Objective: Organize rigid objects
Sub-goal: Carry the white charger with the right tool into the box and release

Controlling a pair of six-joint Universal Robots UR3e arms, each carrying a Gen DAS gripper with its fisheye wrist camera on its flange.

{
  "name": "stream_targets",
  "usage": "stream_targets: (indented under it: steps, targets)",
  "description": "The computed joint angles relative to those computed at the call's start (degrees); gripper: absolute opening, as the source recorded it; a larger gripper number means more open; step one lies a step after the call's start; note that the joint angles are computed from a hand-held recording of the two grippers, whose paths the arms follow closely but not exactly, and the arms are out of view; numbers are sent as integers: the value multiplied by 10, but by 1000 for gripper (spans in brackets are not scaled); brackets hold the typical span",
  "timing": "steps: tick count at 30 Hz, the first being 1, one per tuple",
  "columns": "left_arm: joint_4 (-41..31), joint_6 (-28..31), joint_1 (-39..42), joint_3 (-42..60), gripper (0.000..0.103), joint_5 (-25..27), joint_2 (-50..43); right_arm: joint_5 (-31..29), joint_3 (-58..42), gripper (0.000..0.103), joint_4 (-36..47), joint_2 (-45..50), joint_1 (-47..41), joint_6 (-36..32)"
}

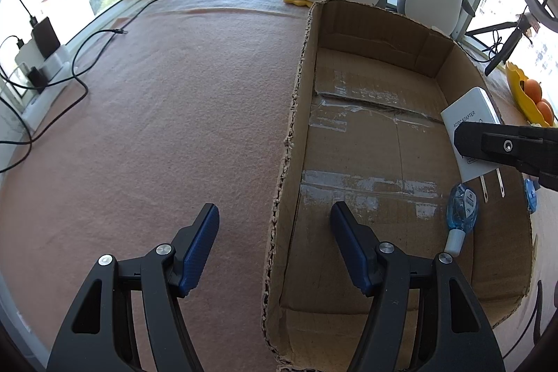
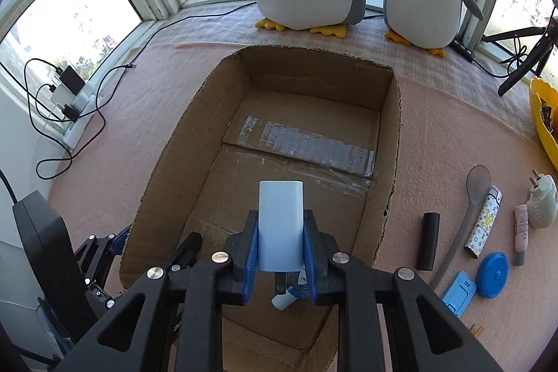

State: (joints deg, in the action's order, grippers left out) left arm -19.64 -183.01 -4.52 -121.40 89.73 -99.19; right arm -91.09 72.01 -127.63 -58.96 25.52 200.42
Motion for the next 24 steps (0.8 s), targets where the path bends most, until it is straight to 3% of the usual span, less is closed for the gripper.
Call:
stream_targets:
  steps: [17,18,20,24]
  targets:
    - [2,-3,-1,3,67,0,-3,7,-27,21,6,36,-5,-2]
    - [2,-3,-1,3,67,0,-3,10,-26,23,4,35,-7,-4]
    - [3,-3,-2,4,67,0,-5,7,-22,44,0,31,-6,-3]
    - [4,-2,-1,6,67,0,-8,3,6,49,-19,2,-8,-4]
